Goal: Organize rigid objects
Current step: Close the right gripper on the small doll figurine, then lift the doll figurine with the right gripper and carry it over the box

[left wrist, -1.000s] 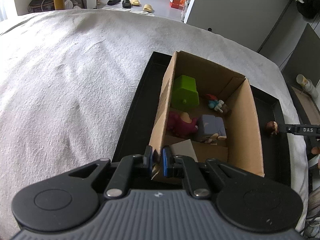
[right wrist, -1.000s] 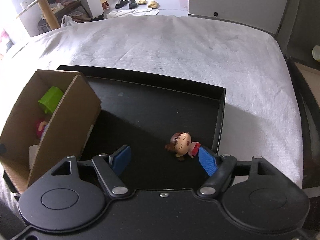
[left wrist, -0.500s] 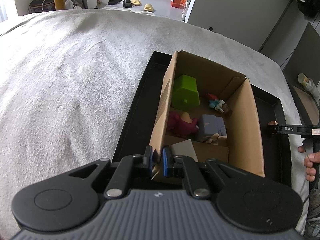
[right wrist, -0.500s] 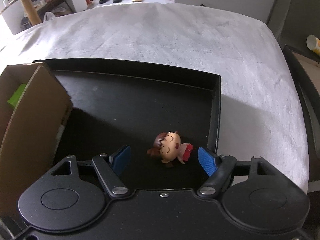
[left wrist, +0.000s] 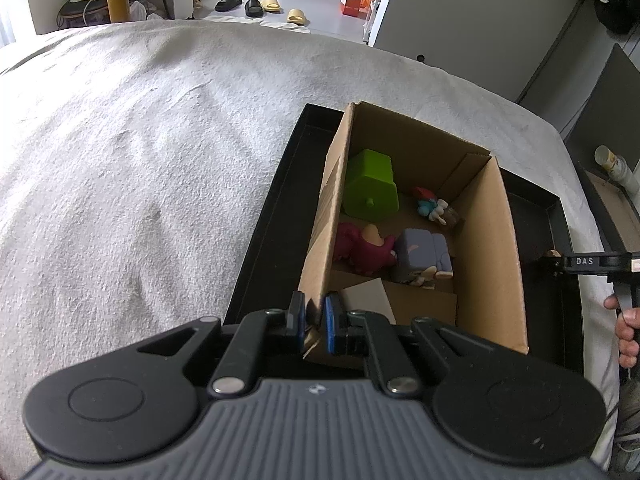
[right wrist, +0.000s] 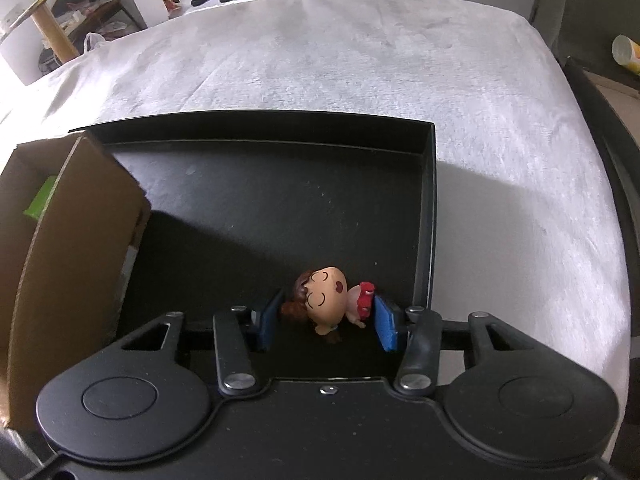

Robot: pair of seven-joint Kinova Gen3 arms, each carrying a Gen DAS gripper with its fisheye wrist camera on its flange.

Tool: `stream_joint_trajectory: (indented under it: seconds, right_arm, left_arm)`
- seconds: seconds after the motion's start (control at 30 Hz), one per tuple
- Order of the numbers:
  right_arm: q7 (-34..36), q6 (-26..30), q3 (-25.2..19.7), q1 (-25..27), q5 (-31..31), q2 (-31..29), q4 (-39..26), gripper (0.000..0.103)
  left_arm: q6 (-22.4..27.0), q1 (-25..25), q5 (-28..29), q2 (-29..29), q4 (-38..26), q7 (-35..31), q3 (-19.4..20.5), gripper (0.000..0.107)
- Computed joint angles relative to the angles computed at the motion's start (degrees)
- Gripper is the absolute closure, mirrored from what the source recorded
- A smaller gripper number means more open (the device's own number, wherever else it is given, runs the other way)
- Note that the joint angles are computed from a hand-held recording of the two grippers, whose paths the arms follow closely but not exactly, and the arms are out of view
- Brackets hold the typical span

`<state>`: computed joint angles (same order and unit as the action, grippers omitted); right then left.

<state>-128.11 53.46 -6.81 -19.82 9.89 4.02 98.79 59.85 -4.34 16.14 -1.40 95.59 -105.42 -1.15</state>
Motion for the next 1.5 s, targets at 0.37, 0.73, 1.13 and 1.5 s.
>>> stream_joint_trajectory:
  seconds: [0.37, 0.73, 1.13, 1.5]
  right_arm:
    - [-3.8, 5.5, -2.2, -2.4, 2.0, -2.7, -2.6, 0.056]
    - [-7.4, 10.2, -4.2, -4.8, 5.2, -4.2, -6.5, 0.056]
    - [-8.9, 13.3, -5.6, -6.5, 7.2, -4.8, -9.0, 0.056]
    - [-9.7, 15.4, -6.8, -9.8, 10.1, -3.3, -13.7, 0.056]
  left_arm:
    - [-0.4, -0.4, 1.4, -0.5, 0.7, -2.2, -0.5, 0.099]
    - [0.6, -0.8, 2.3, -0.5, 0.3, -3.7, -0.9, 0.099]
    - [0.9, -0.8, 2.3, -0.5, -0.1, -4.8, -0.7, 0.100]
    - [1.1, -1.3, 3.3, -0.4, -0.1, -6.4, -1.1, 0.101]
